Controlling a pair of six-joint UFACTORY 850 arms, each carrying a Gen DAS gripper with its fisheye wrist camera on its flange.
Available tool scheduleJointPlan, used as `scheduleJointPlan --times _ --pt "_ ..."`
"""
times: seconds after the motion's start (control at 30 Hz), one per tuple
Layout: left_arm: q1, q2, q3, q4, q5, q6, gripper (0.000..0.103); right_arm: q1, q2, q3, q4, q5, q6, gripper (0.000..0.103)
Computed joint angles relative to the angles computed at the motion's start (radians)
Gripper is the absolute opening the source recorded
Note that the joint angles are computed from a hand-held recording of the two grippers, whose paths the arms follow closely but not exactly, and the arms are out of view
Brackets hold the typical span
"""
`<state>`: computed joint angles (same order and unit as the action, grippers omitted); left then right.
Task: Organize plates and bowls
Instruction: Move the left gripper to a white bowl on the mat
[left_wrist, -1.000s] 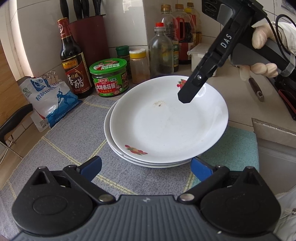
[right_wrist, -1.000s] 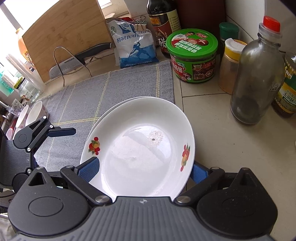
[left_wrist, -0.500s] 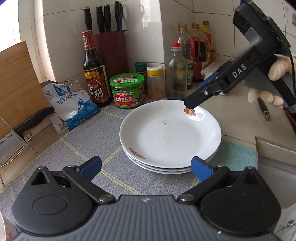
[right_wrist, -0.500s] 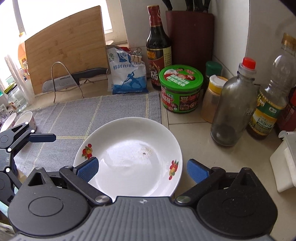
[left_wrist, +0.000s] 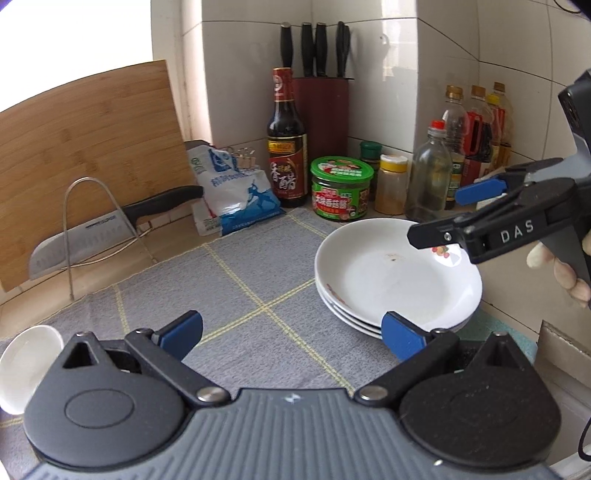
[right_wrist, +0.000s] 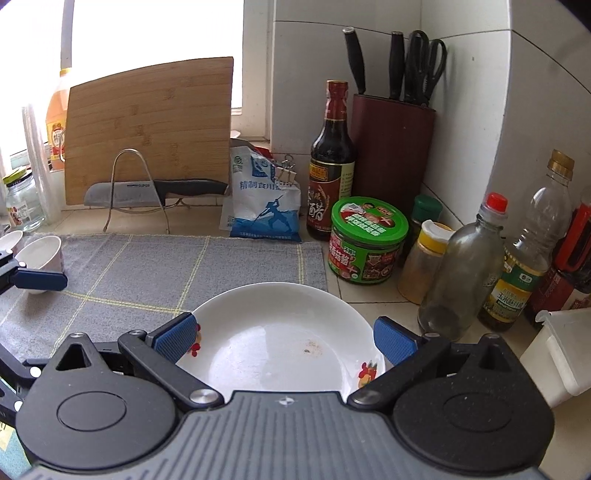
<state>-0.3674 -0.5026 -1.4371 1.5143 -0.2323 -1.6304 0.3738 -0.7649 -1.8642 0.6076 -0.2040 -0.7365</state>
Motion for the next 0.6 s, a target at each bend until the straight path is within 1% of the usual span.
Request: scheduleJointPlan --times 0.07,0.13,0.2,0.27,0.37,0.43,0.5,0.57,0.6 --pt "-0.005 0.026 0.031 -0.036 -0.047 0.008 0.102 0.011 -0.001 -0.001 0.049 -0.032 -0.062 0.103" --pt "-0.007 0.049 0.062 -0.040 -0.083 -0.006 0.102 0.024 0.000 0.003 0.060 -0.050 -0.077 0.103" --pt "-0.005 0.076 0.092 -0.098 -0.122 0.025 0.102 0.040 0.001 0.008 0.072 -0.063 -0.095 0.103" --pt "0.001 0.108 0.134 -0.091 -0.142 -0.010 0.102 0.062 0.007 0.023 0.122 -0.076 -0.151 0.103" --pt "0.022 0.167 0.204 -0.079 -0.136 -0.041 0.102 0.103 0.011 0.041 0.132 -0.077 -0.184 0.103" --pt "0.045 0.217 0.262 -0.055 -0.115 -0.051 0.102 0.136 0.018 0.056 0.094 -0.063 -0.157 0.103" --pt "0.073 0.267 0.315 -0.061 -0.099 -0.016 0.102 0.171 0.020 0.059 0.044 -0.070 -0.096 0.103" --pt "0.099 0.315 0.367 -0.054 -0.097 0.006 0.102 0.203 0.023 0.069 0.064 -0.068 -0.113 0.103" --pt "0.113 0.336 0.388 -0.067 -0.091 0.032 0.102 0.216 0.023 0.070 0.046 -0.065 -0.097 0.103"
